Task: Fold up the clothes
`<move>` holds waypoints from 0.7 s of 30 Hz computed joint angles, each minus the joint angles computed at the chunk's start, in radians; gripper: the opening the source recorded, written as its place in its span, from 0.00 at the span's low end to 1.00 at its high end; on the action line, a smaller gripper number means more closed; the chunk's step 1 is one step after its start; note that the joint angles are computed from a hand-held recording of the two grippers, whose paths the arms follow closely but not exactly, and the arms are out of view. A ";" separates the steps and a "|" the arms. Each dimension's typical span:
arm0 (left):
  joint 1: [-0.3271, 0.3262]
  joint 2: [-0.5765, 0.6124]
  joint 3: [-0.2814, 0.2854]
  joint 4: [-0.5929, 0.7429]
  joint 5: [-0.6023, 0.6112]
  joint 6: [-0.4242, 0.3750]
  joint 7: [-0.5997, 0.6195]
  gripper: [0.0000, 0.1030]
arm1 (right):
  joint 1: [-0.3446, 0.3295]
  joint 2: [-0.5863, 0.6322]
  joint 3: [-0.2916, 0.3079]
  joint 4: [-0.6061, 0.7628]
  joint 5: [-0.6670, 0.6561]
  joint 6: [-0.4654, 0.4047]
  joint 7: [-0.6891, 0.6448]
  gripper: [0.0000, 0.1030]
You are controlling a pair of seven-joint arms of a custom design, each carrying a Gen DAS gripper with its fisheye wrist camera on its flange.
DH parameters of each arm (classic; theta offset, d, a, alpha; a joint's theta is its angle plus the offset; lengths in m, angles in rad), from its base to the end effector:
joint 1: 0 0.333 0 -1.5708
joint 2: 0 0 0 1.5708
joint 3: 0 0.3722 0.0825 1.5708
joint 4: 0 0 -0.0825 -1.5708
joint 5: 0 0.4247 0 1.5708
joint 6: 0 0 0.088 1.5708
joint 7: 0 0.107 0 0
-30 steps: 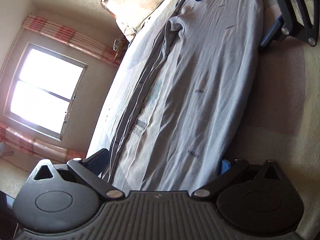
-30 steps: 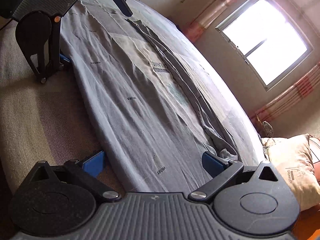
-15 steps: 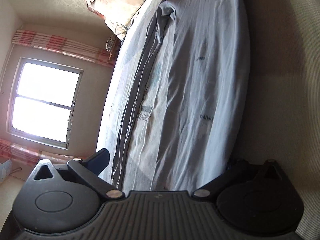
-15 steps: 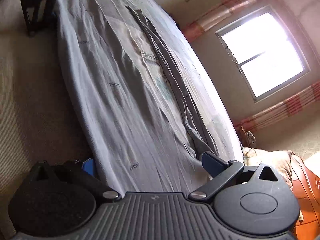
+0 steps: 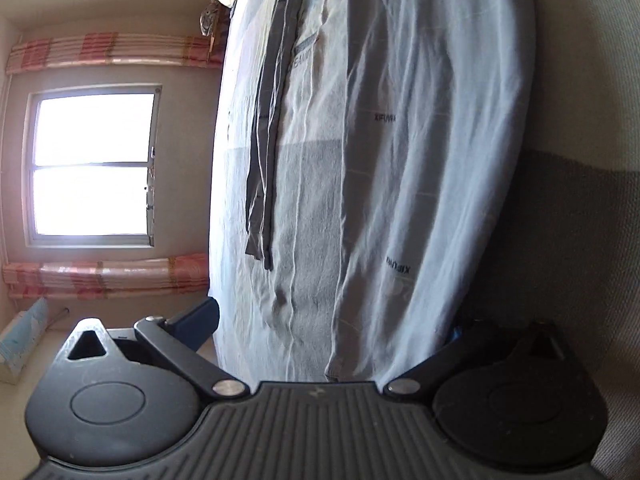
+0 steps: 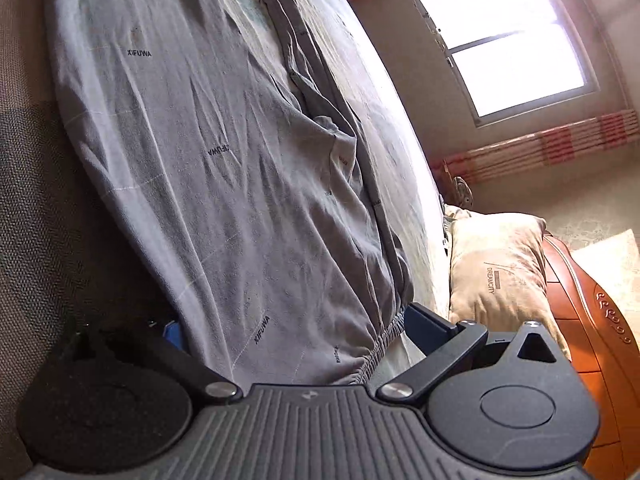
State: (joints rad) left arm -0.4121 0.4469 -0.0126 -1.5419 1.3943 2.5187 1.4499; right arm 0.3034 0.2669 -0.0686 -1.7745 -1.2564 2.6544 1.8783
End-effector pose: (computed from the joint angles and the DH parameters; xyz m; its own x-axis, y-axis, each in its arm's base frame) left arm 0.7113 -0.3295 0.4814 -0.4099 -0.1176 -0.9045 -0.2614 0.9652 -0.0070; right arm 0.6915 0.1973 0.4972 0.3654 -0.4616 0.8083 -0.4606 -0.8443 -0.2739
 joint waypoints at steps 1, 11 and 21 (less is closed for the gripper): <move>0.000 0.003 -0.003 0.005 -0.012 -0.007 0.003 0.99 | -0.001 0.004 0.001 0.005 0.011 -0.002 -0.002 1.00; -0.034 0.030 0.011 0.025 0.039 -0.023 0.104 0.94 | 0.015 -0.012 0.009 -0.020 -0.042 -0.025 0.006 0.88; -0.045 -0.006 -0.020 -0.107 0.209 -0.085 -0.117 0.00 | 0.034 -0.029 0.031 -0.096 -0.128 -0.033 0.032 0.05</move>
